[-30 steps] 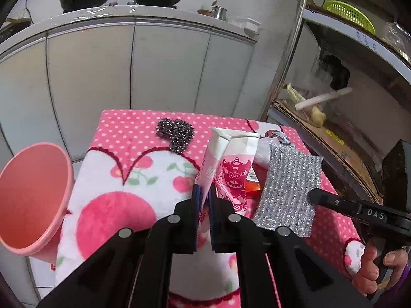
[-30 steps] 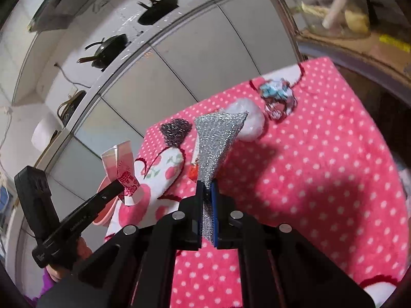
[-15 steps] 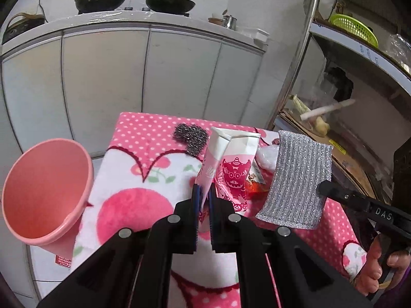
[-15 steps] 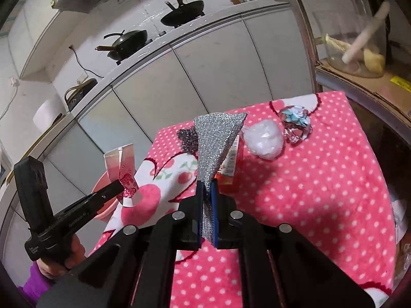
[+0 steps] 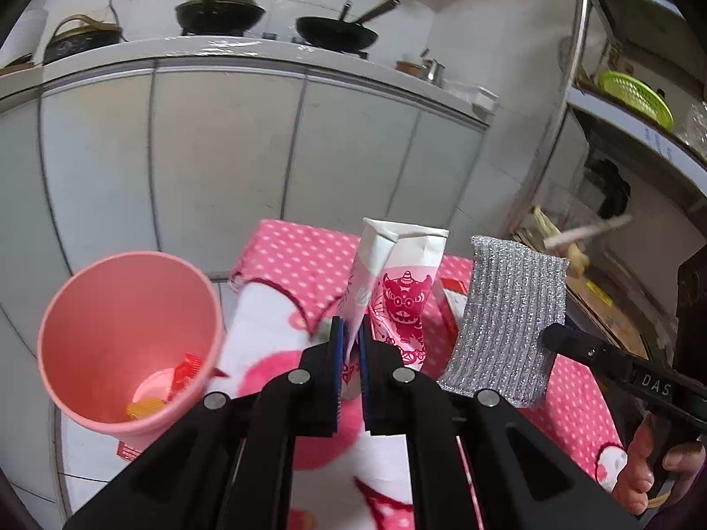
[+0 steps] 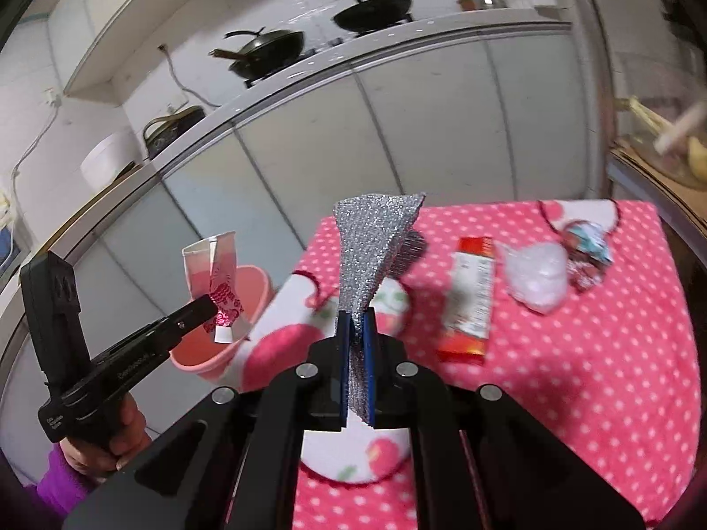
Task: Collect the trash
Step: 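Carry the carton and scouring pad over the pink bucket and open both tools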
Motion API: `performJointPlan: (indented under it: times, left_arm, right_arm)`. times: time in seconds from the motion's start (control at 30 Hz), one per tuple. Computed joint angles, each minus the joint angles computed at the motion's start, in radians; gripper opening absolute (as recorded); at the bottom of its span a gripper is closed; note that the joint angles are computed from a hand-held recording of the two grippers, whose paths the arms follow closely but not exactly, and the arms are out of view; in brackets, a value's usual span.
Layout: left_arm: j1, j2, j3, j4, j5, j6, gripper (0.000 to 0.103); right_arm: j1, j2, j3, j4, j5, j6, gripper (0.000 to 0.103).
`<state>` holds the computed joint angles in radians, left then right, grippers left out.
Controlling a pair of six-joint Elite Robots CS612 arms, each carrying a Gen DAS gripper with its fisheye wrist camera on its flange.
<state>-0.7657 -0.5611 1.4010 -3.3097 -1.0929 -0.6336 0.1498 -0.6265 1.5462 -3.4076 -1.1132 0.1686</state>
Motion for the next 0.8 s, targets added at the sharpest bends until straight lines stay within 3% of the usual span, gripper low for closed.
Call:
performJointPlan:
  times: [0.5, 0.8]
  left_arm:
    - [0.044, -0.061, 0.121, 0.011, 0.207, -0.127, 0.006]
    - [0.076, -0.066, 0.166, 0.106, 0.198, -0.254, 0.006]
  right_arm:
    - [0.077, 0.067, -0.204, 0.142, 0.151, -0.103, 0.006]
    - [0.14, 0.127, -0.336, 0.279, 0.153, -0.189, 0.006]
